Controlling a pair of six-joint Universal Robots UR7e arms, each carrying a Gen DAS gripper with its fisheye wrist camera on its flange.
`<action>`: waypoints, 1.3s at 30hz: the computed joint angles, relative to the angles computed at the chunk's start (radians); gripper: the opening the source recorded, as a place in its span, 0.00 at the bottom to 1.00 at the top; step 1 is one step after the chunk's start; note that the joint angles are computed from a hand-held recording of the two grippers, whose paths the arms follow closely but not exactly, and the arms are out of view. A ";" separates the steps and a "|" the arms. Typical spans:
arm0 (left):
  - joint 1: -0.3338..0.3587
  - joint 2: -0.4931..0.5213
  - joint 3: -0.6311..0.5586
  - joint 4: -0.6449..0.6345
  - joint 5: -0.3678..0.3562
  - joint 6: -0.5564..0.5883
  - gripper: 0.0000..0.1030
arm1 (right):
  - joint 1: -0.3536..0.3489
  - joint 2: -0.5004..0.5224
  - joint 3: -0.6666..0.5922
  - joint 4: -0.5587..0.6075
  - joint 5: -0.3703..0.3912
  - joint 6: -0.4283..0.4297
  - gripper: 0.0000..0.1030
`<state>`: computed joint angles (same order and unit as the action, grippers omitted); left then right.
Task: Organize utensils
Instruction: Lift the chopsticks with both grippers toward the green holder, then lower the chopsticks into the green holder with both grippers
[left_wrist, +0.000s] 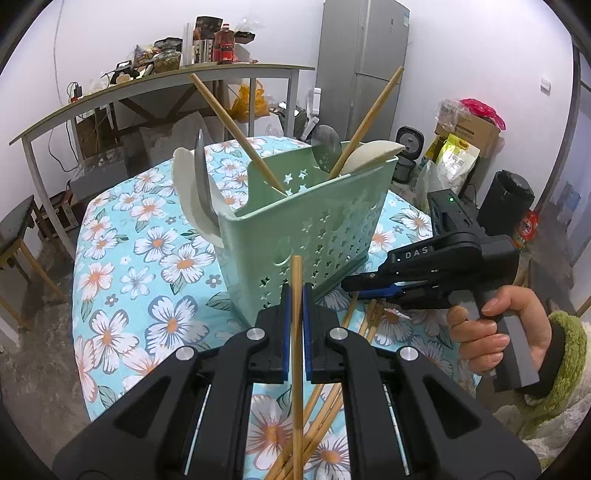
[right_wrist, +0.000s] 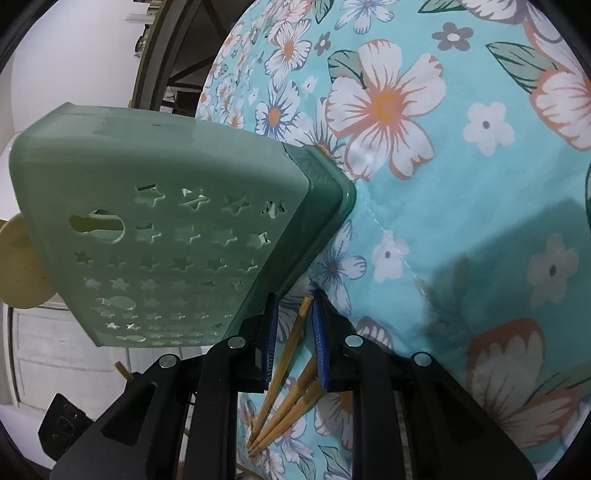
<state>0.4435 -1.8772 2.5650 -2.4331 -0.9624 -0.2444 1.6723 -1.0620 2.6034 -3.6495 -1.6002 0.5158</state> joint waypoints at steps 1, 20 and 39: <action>0.001 0.000 0.001 -0.002 0.000 0.000 0.05 | 0.010 0.011 -0.005 -0.012 -0.017 0.010 0.15; -0.056 -0.065 -0.058 0.034 0.005 -0.027 0.05 | 0.209 -0.209 0.049 -0.035 -0.101 -0.177 0.06; -0.100 0.035 -0.219 -0.294 0.052 0.119 0.05 | 0.427 -0.453 0.037 0.060 -0.354 -0.344 0.05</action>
<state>0.3434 -1.8426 2.3460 -2.7267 -0.9109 -0.1253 2.0991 -1.5147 2.6401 -3.5898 -1.9547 0.1715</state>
